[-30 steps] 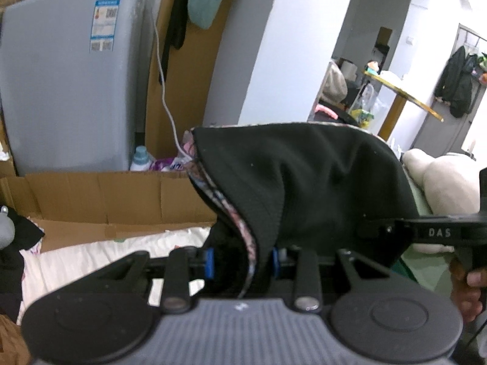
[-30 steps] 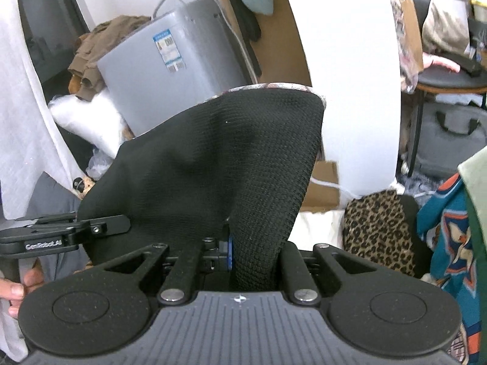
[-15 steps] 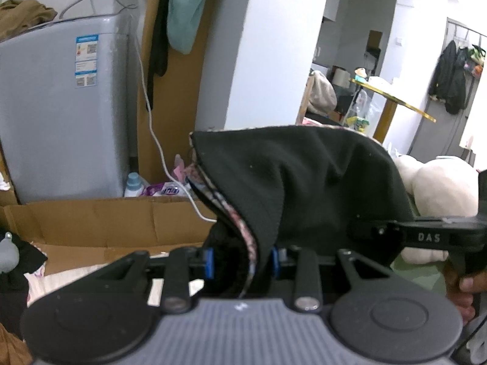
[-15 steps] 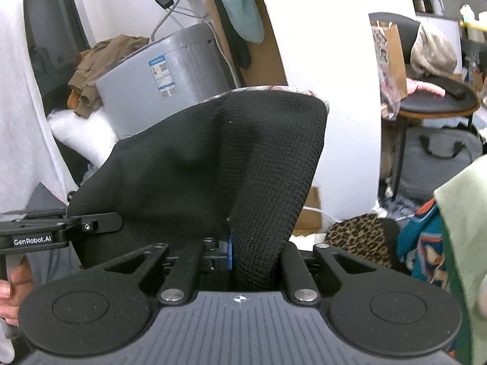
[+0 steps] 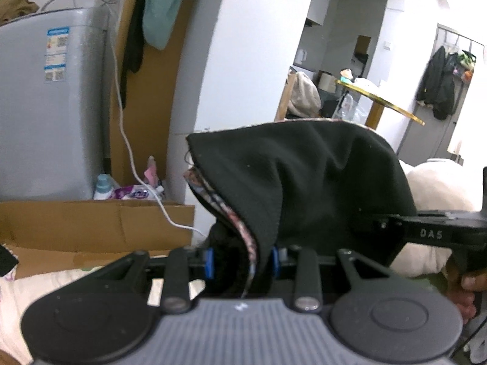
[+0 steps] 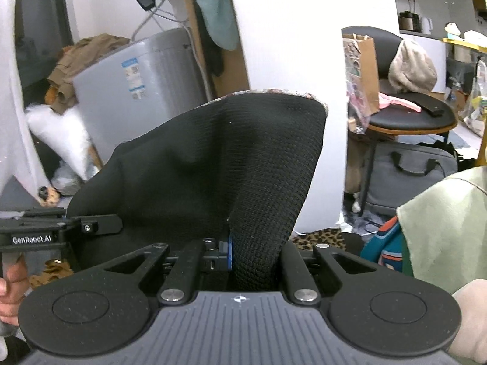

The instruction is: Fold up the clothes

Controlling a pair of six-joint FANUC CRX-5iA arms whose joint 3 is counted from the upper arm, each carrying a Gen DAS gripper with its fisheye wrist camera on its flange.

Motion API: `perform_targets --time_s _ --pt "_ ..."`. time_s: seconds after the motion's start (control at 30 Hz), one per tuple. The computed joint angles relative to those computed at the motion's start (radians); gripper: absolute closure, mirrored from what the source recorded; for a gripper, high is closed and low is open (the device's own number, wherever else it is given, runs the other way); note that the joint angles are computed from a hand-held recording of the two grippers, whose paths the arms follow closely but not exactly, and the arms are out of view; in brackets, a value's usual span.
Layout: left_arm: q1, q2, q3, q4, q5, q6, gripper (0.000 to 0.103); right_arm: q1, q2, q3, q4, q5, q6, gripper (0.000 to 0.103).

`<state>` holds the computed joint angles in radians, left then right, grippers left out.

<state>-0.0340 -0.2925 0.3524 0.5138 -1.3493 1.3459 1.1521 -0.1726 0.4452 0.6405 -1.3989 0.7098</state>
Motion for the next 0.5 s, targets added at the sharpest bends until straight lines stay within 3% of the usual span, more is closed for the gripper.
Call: perform_targets --time_s 0.5 --pt "-0.111 0.031 -0.237 -0.029 0.208 -0.106 0.067 -0.203 -0.055 -0.307 -0.049 0.208 -0.062 0.094"
